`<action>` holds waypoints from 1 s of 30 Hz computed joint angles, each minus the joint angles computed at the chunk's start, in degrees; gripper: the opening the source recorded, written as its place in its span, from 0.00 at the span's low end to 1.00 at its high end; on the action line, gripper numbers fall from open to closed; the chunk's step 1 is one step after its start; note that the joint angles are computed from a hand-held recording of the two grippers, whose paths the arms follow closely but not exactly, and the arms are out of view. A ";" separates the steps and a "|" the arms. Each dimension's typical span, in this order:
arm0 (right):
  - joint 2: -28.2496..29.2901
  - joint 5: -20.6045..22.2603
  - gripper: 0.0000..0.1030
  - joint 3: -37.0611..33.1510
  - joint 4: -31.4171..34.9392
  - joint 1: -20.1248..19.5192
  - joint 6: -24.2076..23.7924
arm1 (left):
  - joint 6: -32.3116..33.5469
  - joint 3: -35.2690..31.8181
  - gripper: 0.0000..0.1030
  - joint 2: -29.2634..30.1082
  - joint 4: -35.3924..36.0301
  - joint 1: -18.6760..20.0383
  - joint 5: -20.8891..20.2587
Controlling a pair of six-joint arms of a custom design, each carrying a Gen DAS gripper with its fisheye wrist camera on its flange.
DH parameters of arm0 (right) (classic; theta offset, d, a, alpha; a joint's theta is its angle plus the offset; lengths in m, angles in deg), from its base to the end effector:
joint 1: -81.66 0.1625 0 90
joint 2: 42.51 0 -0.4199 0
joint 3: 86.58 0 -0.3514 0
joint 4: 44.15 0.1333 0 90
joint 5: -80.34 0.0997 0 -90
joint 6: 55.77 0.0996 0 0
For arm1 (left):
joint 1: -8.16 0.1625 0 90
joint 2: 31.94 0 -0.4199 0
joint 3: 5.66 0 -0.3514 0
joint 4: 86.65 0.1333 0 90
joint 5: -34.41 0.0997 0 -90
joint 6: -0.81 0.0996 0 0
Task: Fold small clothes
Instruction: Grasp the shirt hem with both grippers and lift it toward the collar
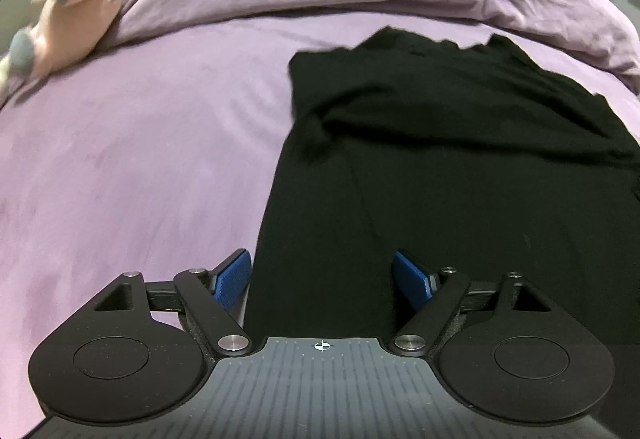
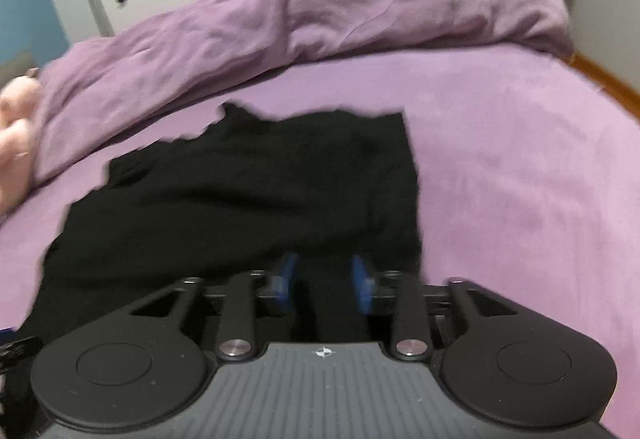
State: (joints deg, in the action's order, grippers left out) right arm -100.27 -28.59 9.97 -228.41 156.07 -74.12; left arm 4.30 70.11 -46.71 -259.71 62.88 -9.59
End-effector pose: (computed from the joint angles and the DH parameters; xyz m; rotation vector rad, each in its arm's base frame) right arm -0.0726 -0.6359 0.3263 -0.1493 -2.3533 1.0670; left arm -0.2340 -0.6855 -0.0645 0.6027 2.3046 -0.7210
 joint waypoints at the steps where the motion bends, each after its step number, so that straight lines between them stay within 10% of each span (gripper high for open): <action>1: -2.02 0.29 0.35 3.57 -0.33 0.09 0.05 | -1.19 3.60 0.81 -1.43 -1.38 -0.63 0.68; 10: -22.07 -2.19 0.40 32.37 -10.55 -2.94 -1.29 | -14.48 29.24 0.83 -13.40 -4.38 -4.92 1.24; 22: -28.09 4.94 0.43 31.94 3.23 -6.65 10.05 | -22.66 33.65 0.67 -18.74 -4.93 -2.53 -8.83; 30: -30.40 9.84 0.15 32.15 7.16 -9.33 12.38 | -21.34 31.39 0.32 -17.95 -1.65 -1.78 -9.83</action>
State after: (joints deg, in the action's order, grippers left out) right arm -130.66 -18.75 42.12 -221.24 146.74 -61.74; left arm -17.04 101.50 -64.65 -261.36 61.09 -19.42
